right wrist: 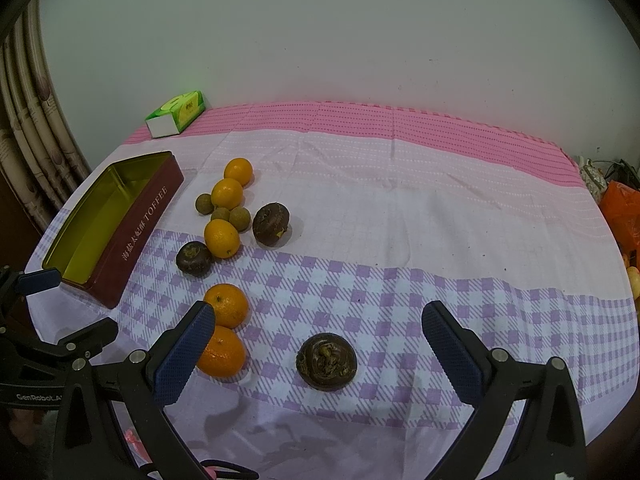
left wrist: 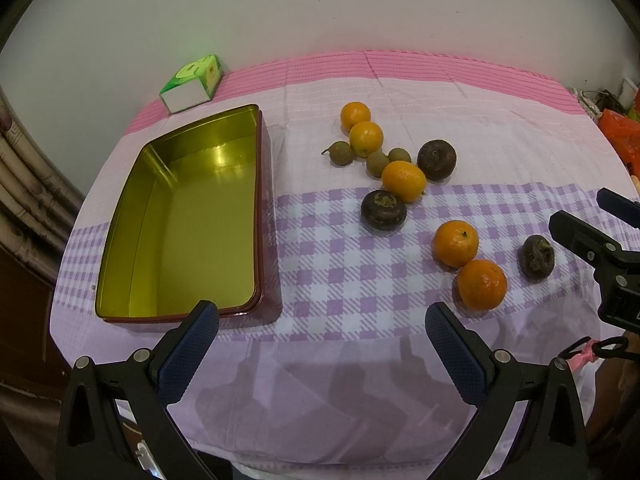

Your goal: Organize fruits

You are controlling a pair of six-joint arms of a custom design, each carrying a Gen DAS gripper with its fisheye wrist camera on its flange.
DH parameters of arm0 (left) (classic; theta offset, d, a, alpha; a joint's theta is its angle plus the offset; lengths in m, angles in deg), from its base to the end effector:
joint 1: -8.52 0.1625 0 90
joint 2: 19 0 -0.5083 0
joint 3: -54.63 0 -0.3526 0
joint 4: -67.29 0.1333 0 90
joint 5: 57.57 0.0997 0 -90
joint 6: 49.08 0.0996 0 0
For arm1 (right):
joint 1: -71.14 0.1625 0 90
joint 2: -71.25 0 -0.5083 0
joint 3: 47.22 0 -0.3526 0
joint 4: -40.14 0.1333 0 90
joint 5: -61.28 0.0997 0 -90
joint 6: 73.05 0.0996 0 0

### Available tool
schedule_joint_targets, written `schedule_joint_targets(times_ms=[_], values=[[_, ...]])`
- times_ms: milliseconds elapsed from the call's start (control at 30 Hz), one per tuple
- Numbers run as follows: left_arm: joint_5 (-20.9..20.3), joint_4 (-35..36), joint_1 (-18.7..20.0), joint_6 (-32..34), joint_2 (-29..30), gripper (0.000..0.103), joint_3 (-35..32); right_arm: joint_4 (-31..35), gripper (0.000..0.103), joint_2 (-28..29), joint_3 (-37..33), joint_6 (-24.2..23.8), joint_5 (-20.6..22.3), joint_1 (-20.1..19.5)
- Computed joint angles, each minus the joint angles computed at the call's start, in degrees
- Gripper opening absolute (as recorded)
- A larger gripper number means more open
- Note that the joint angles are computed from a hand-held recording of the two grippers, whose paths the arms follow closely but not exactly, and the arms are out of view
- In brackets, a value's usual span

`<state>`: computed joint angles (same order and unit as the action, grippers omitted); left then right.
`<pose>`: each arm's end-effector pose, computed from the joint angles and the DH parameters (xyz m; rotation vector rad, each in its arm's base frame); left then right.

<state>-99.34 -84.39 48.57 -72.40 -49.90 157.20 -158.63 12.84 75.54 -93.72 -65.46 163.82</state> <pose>-0.3515 -0.5667 0.0062 0.6249 2.2448 -0.4586 0.0992 -0.5419 0.2904 0.1588 -2.2976 0.8019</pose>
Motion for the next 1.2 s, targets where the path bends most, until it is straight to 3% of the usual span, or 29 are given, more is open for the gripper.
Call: schedule_joint_targets(times_ms=[1000,1200], values=[[0.0,-0.1,0.0,-0.1,0.1,0.102,0.1,0.6,0.102,0.0,0.2,0.4,-0.6,-0.4],[-0.6,-1.1,0.1,0.7,0.2,0.102,0.6,5.3,0.100,-0.9,-0.8,2.2,-1.6,-0.7]])
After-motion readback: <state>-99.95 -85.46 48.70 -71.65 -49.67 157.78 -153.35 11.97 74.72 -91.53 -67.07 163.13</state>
